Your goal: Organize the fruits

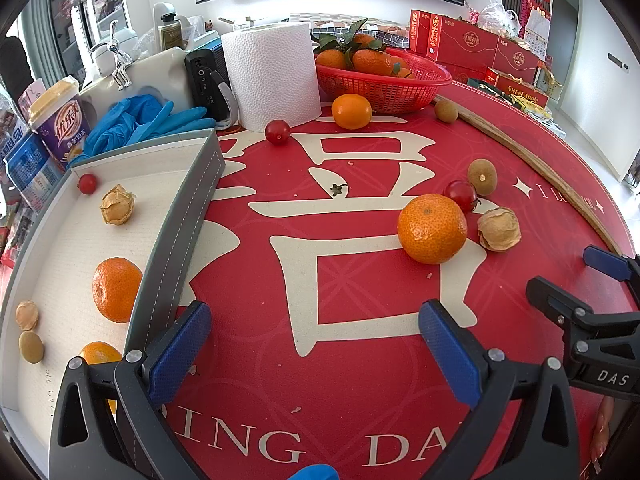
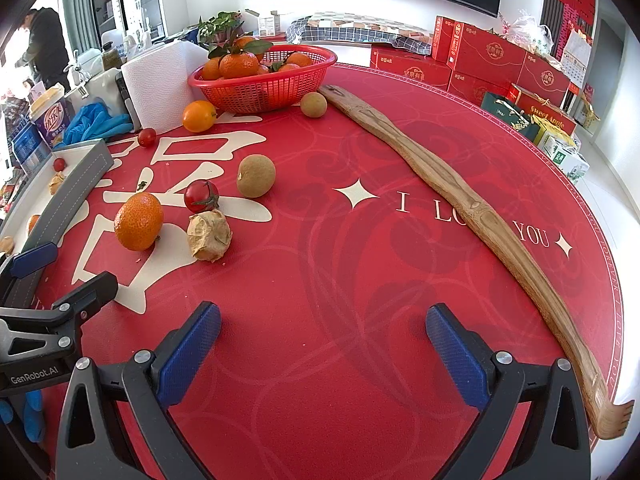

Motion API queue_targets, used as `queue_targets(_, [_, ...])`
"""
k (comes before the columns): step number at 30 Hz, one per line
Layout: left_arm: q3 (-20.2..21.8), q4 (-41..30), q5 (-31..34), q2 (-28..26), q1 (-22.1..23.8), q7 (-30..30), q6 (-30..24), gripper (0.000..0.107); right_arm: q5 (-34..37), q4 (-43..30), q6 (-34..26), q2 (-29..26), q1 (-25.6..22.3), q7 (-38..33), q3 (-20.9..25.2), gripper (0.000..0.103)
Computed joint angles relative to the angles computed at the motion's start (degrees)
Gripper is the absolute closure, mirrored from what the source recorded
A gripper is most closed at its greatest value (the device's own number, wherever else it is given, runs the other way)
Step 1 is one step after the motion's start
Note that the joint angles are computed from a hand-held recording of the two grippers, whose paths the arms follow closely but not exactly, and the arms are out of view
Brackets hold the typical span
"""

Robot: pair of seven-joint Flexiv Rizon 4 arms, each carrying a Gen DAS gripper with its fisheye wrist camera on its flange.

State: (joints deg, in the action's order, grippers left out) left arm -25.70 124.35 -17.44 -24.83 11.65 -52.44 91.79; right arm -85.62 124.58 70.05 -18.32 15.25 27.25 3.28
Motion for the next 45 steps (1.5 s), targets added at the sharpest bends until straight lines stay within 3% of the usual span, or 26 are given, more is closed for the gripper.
queue_targets(15, [-0.1,0.1,0.2,0.0,0.1,-0.2,0.1,0.004,0.0,0.1,0.0,0.1,0.0,-0.1,0.0,0.0])
queue_targets(18, [0.6,-0.3,-0.5,1.0,-0.3,0.1,-3.3,0.004,0.1,0.0,0.0,0.0,0.0,-0.1,0.0,0.0])
queue_targets(20, [-4.1,0.5,-4.7,2.3,3.2,2.8,-6.7,0.005,0.0,0.1,0.0,0.0,0.0,-0.1,0.0,0.0])
queue_targets(25, [-11.5,2.2,-11.1,3.7,7.0,8.6,-3.1,0.005,0.1,0.0,0.0,0.1,0.0,-0.1,0.0,0.0])
queue_targets(30, [-2.0,-2.3,-9.4,2.1,-3.1,7.7,-4.8,0.006,-1.3,0.2,0.9,0.1,-0.4,0.0,-0.1,0.0])
queue_targets(34, [4.8,-6.5,-7.5,-0.3,-10.0,5.5,-7.0,0.014,-4.3,0.6,2.5,0.4,-1.5,0.6,0.0,0.0])
queue_targets(36, [7.2,-7.8,-6.5,-1.1,-12.1,4.5,-8.2,0.021,-4.6,0.6,2.5,0.3,-1.9,0.6,0.3,0.0])
queue_targets(38, [10.2,-9.5,-5.0,-1.7,-14.3,2.3,-11.2,0.037,-4.6,0.6,2.5,0.3,-2.0,0.7,0.5,0.0])
queue_targets(39, [9.7,-9.1,-6.0,-1.6,-14.1,3.0,-10.1,0.041,-4.7,0.7,2.5,0.4,-2.1,0.7,0.5,0.0])
queue_targets(41, [8.9,-8.6,-6.5,-1.1,-13.6,3.7,-10.0,0.07,-4.6,0.6,2.4,0.3,-2.2,0.7,0.6,0.0])
queue_targets(45, [9.3,-7.2,-7.0,0.1,-13.3,4.1,-9.2,0.07,-4.7,0.6,2.4,0.3,-2.2,0.7,0.7,0.0])
